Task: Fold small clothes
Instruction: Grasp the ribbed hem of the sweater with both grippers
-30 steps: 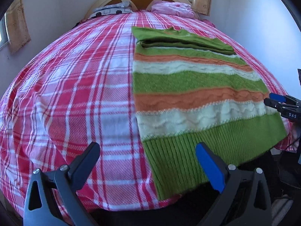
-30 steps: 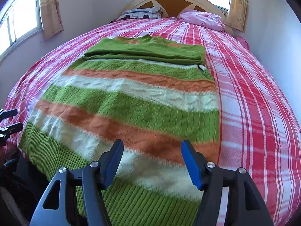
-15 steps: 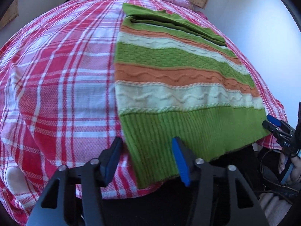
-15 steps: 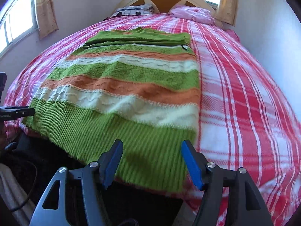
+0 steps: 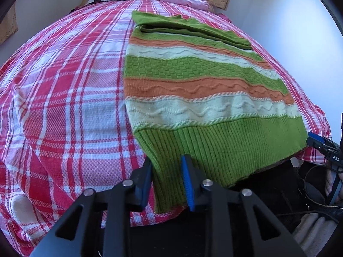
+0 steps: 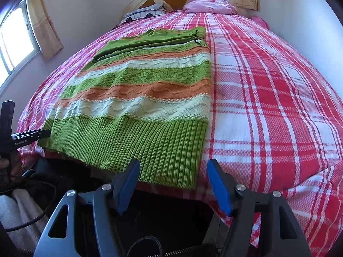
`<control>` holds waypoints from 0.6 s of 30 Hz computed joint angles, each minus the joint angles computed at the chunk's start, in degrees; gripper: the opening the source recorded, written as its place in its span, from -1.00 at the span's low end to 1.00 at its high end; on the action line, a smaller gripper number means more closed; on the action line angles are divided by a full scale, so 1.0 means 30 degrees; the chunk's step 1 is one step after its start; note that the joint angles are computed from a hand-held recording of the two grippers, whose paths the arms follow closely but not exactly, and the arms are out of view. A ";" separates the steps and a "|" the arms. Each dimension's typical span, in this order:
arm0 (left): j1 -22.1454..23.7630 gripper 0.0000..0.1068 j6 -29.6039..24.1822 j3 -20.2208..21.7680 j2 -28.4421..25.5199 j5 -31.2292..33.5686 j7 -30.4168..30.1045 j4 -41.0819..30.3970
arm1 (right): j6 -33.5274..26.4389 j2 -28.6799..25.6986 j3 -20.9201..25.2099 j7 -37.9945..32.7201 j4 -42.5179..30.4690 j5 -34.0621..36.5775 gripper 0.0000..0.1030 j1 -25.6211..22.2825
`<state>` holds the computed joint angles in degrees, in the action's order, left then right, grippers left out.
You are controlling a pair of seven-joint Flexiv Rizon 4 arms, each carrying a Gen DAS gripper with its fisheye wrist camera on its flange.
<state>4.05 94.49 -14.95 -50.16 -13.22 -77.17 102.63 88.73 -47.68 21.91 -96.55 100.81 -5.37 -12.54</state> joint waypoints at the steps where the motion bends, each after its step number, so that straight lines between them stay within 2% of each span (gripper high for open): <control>1: 0.0142 -0.47 -0.0022 -0.0150 -0.0034 0.0000 0.0024 -0.0011 | -0.0187 -0.0031 0.0305 -0.0055 -0.0052 0.0054 0.26 -0.0265; 3: 0.0469 -0.47 0.0050 -0.0493 -0.0159 0.0064 0.0158 -0.0048 | -0.0786 -0.0247 0.1270 -0.0361 -0.0360 0.0278 0.09 -0.1047; 4: 0.0506 -0.47 0.0063 -0.0542 -0.0197 0.0064 0.0158 -0.0048 | -0.1212 -0.0413 0.1890 -0.0576 -0.0581 0.0510 -0.09 -0.1529; 7: 0.0442 -0.47 0.0173 -0.0501 -0.0216 0.0091 0.0119 -0.0049 | -0.1412 -0.0345 0.1957 -0.0923 -0.0673 0.1139 -0.20 -0.1556; 8: 0.0430 -0.48 0.0262 -0.0489 -0.0189 0.0135 0.0122 -0.0008 | -0.1756 -0.0395 0.2285 -0.1098 -0.0818 0.1374 -0.36 -0.1804; 9: 0.0520 -0.55 0.0480 -0.0605 -0.0199 0.0254 0.0190 0.0061 | -0.2191 -0.0556 0.2929 -0.1443 -0.1025 0.1717 -0.42 -0.2293; 10: 0.0662 -0.71 0.0678 -0.0811 -0.0236 0.0446 0.0335 0.0116 | -0.2500 -0.0702 0.3285 -0.1681 -0.1237 0.2075 -0.44 -0.2552; 12: 0.1051 -0.77 0.0692 -0.1340 -0.0340 0.0751 0.0645 0.0140 | -0.2565 -0.0757 0.3226 -0.1911 -0.1412 0.2667 -0.52 -0.2489; 13: 0.1253 -0.87 0.0830 -0.1606 -0.0387 0.0945 0.0829 0.0209 | -0.2395 -0.0703 0.3085 -0.2068 -0.1415 0.2906 -0.67 -0.2355; 14: 0.1508 -0.87 0.1199 -0.1909 -0.0412 0.1205 0.1018 0.0338 | -0.2078 -0.0738 0.3239 -0.2416 -0.1399 0.3183 -0.84 -0.2444; 16: 0.2007 -0.88 0.2192 -0.2488 -0.0454 0.1730 0.1123 0.0615 | -0.1691 -0.0979 0.4149 -0.3175 -0.1532 0.3696 -0.90 -0.3103; 18: 0.3081 -0.88 0.3490 -0.3631 -0.0649 0.2682 0.1094 0.0971 | -0.1162 -0.1200 0.5192 -0.4079 -0.1547 0.3994 -0.91 -0.3843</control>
